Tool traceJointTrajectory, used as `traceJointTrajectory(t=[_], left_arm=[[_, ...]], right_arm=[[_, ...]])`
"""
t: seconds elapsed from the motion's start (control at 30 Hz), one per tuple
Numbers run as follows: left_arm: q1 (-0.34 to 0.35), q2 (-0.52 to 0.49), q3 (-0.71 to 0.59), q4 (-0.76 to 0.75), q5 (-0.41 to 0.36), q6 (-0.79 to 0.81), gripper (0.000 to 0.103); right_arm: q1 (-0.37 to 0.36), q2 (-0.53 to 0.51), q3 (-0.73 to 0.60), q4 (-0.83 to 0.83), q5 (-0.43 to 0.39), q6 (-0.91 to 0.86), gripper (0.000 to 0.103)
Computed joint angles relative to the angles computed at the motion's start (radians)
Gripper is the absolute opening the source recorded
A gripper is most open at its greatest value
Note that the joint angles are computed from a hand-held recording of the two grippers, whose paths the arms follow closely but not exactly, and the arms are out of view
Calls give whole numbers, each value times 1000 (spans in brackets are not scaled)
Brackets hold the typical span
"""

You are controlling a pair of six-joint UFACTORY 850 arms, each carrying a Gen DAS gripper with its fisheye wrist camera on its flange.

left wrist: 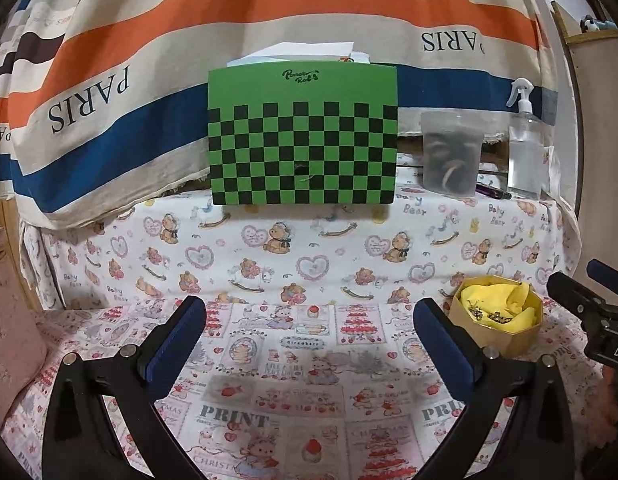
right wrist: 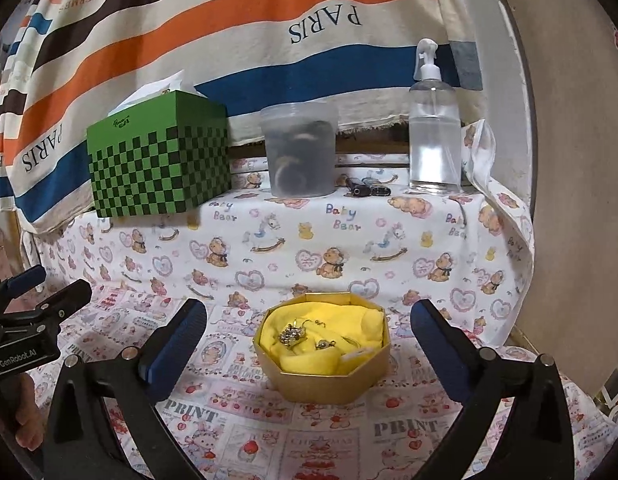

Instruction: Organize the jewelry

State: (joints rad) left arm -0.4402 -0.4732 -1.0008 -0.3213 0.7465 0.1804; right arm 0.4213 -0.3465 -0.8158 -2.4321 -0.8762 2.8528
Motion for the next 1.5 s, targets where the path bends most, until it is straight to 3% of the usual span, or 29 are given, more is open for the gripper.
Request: traceJointTrajectory(t=[1.03, 1.5], left_arm=[[0, 10, 11, 2, 2, 8, 103], [1, 9, 9, 10, -6, 1, 103]], right_arm=[[-11, 0, -7, -38, 54, 5, 103], [-2, 4, -1, -30, 35, -13, 103]])
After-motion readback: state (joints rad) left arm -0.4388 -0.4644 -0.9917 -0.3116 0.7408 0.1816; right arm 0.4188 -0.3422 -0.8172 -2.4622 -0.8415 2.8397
